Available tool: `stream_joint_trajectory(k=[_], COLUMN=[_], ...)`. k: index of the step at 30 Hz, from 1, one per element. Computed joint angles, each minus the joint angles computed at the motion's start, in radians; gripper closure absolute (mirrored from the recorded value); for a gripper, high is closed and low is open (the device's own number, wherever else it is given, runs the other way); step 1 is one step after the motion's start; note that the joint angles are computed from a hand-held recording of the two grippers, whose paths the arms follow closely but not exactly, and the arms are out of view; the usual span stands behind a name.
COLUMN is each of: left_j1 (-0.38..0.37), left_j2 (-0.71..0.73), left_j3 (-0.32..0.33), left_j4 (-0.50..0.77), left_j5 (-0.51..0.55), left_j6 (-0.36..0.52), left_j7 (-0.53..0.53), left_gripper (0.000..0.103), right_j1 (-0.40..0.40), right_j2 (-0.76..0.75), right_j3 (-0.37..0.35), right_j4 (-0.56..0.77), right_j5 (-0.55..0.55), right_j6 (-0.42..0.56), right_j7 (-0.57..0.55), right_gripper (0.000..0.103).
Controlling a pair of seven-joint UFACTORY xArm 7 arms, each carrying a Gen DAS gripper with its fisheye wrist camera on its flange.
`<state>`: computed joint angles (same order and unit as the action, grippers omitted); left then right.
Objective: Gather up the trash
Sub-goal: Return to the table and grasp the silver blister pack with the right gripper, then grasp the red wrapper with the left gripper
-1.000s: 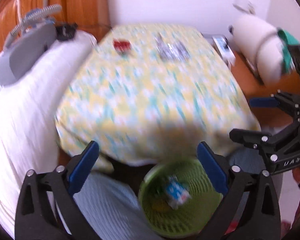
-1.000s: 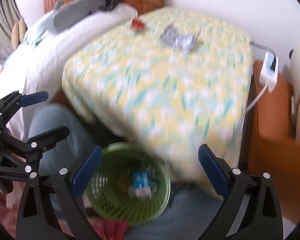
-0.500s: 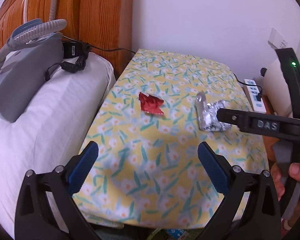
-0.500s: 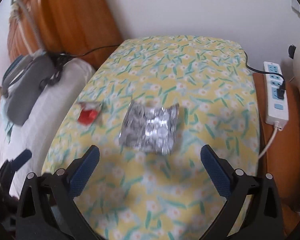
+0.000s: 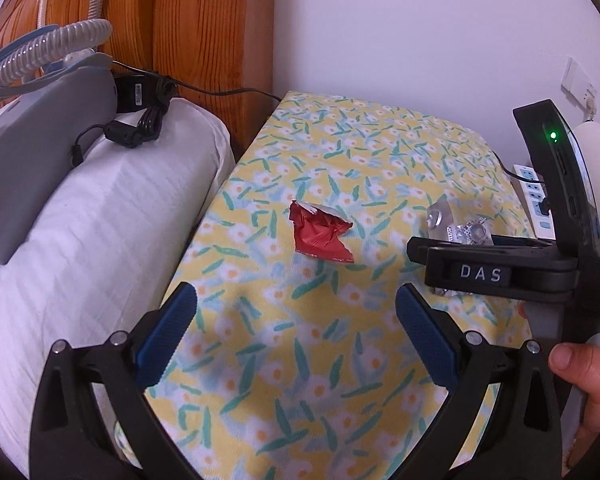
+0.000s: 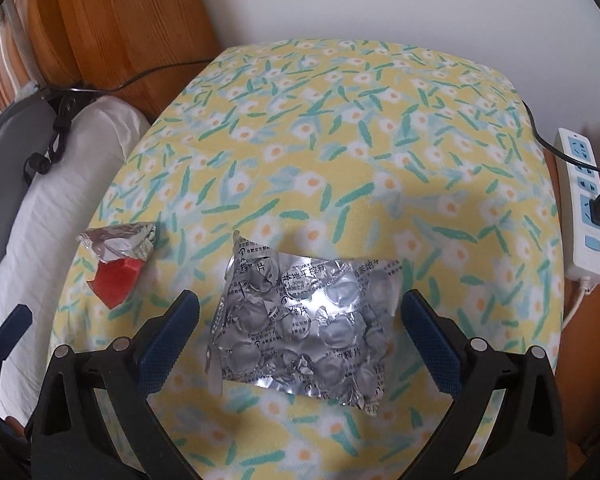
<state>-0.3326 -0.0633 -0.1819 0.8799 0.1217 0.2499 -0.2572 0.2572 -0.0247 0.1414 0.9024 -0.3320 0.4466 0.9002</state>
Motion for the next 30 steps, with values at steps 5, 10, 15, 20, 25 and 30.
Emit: stream_joint_trajectory(k=[5, 10, 15, 20, 25, 30], left_j1=[0.002, -0.001, -0.004, -0.008, -0.019, -0.043], left_j2=[0.015, 0.026, 0.043, 0.062, 0.101, 0.161], left_j3=[-0.001, 0.000, 0.002, 0.005, 0.008, 0.020], left_j4=[0.018, 0.026, 0.040, 0.059, 0.101, 0.165], left_j5=[0.020, 0.031, 0.051, 0.086, 0.124, 0.142], left_j6=[0.006, 0.008, 0.012, 0.014, 0.028, 0.058], left_j7=[-0.012, -0.019, -0.035, -0.064, -0.080, -0.094], left_gripper=[0.008, 0.008, 0.008, 0.008, 0.008, 0.008], right_j1=[0.006, 0.014, 0.016, 0.018, 0.017, -0.008], right_j2=[0.016, 0.031, 0.024, 0.024, -0.005, -0.060], right_j3=[0.003, 0.000, -0.006, -0.005, 0.003, 0.011], right_j4=[0.021, 0.037, 0.031, 0.034, 0.023, -0.003], right_j5=[-0.082, -0.131, -0.132, -0.152, -0.208, -0.274], right_j6=[0.026, 0.039, 0.029, 0.029, 0.051, 0.082], right_j7=[0.040, 0.055, 0.040, 0.045, 0.086, 0.139], right_gripper=[0.019, 0.028, 0.029, 0.032, 0.033, 0.033])
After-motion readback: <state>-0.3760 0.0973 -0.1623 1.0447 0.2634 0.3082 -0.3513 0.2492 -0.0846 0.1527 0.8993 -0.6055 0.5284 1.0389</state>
